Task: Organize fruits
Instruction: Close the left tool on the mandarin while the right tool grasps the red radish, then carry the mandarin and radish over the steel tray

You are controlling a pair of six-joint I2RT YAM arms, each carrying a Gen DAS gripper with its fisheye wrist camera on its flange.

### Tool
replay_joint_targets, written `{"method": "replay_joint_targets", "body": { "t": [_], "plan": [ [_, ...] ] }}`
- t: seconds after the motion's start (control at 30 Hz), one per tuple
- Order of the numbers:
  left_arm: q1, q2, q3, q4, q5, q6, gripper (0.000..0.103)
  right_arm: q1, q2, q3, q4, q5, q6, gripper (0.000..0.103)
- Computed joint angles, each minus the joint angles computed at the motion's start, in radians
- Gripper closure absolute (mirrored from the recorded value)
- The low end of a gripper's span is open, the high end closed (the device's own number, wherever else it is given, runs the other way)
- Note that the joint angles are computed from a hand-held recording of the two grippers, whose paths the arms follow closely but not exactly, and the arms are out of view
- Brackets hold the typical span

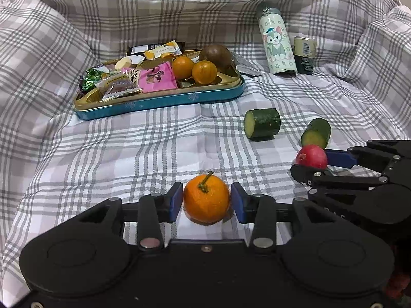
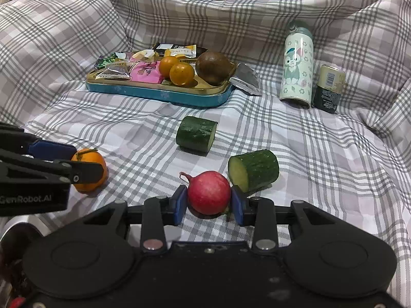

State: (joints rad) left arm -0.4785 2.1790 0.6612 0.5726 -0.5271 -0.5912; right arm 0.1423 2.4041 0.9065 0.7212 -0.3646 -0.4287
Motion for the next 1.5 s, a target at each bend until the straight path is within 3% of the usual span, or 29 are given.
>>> {"method": "replay_joint_targets", "body": {
  "t": [0.3, 0.63, 1.0, 1.13, 1.33, 1.5],
  "plan": [
    [0.061, 0.034, -0.020, 0.078, 0.105, -0.043, 0.051, -0.005, 0.014, 0.011, -0.004, -0.008, 0.022, 0.065],
    [0.043, 0.057, -0.006, 0.090, 0.069, -0.031, 0.053, 0.002, 0.021, 0.010, 0.016, 0.002, 0.028, 0.065],
    [0.027, 0.024, -0.090, 0.215, 0.039, -0.040, 0.055, -0.029, 0.001, -0.009, 0.015, -0.033, 0.052, 0.065],
    [-0.007, -0.059, -0.119, 0.144, 0.002, -0.086, 0.055, -0.058, -0.037, -0.036, 0.013, -0.067, 0.093, 0.065],
    [-0.138, -0.214, -0.143, -0.120, -0.087, -0.237, 0.055, -0.116, -0.140, -0.166, 0.026, -0.112, 0.136, 0.065],
    [-0.272, -0.320, -0.168, -0.272, -0.163, -0.365, 0.055, -0.169, -0.229, -0.312, 0.075, -0.157, 0.138, 0.065]
  ]
}}
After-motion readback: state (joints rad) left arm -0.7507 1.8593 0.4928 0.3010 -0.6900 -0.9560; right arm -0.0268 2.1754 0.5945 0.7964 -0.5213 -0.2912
